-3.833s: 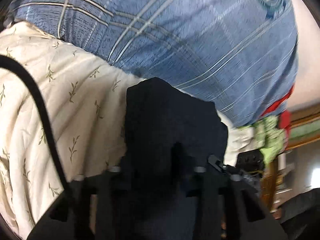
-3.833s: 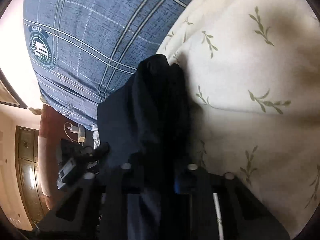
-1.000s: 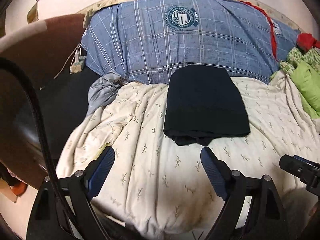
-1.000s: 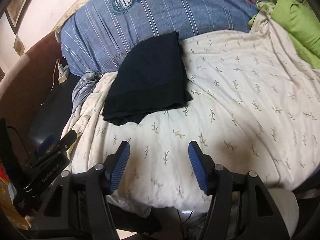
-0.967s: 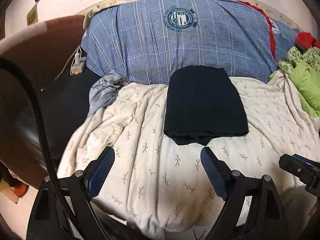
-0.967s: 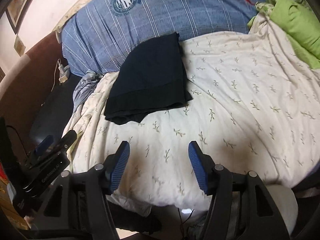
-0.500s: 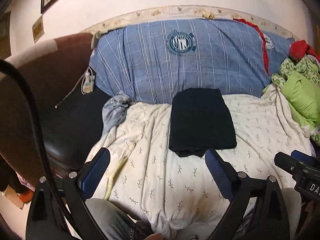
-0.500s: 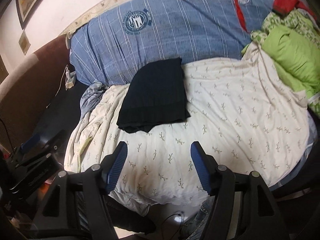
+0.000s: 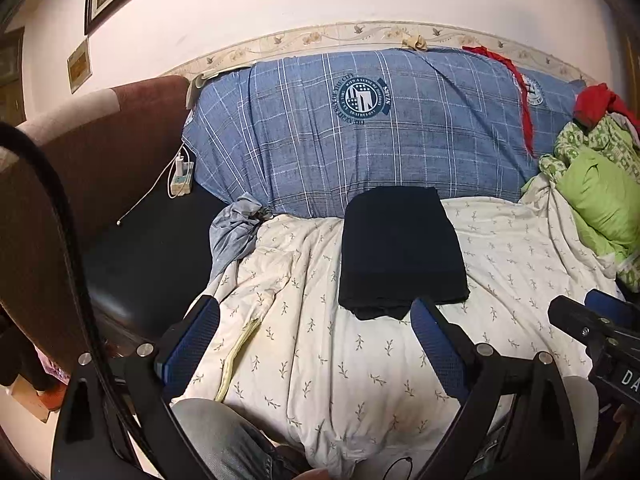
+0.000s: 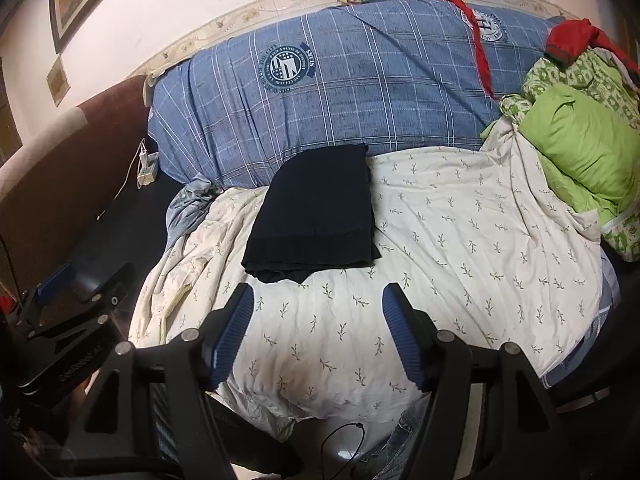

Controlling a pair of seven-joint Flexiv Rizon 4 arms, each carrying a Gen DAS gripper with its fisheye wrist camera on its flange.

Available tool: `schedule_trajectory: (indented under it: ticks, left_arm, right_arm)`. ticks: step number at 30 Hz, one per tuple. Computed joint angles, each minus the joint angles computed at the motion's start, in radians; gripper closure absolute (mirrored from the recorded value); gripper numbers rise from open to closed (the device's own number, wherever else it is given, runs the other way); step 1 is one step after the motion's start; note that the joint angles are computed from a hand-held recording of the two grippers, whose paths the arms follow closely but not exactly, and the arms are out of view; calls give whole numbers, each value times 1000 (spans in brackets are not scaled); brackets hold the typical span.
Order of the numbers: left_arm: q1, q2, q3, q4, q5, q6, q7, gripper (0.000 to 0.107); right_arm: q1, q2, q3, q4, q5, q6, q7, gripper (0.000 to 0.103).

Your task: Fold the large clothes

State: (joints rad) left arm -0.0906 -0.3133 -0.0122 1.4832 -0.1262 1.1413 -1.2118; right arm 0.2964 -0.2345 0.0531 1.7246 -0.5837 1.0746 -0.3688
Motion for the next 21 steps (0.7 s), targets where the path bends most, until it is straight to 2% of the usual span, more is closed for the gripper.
schedule_trajectory:
  ticks: [10, 21]
  left_arm:
    - [1, -4, -1, 0, 3, -8, 15, 10]
    - [-10, -39, 18, -55, 47, -75, -26, 10]
  right_arm:
    - [3, 2, -3, -1, -24, -14, 11, 35]
    - [0, 0, -3, -2, -30, -10, 17, 35]
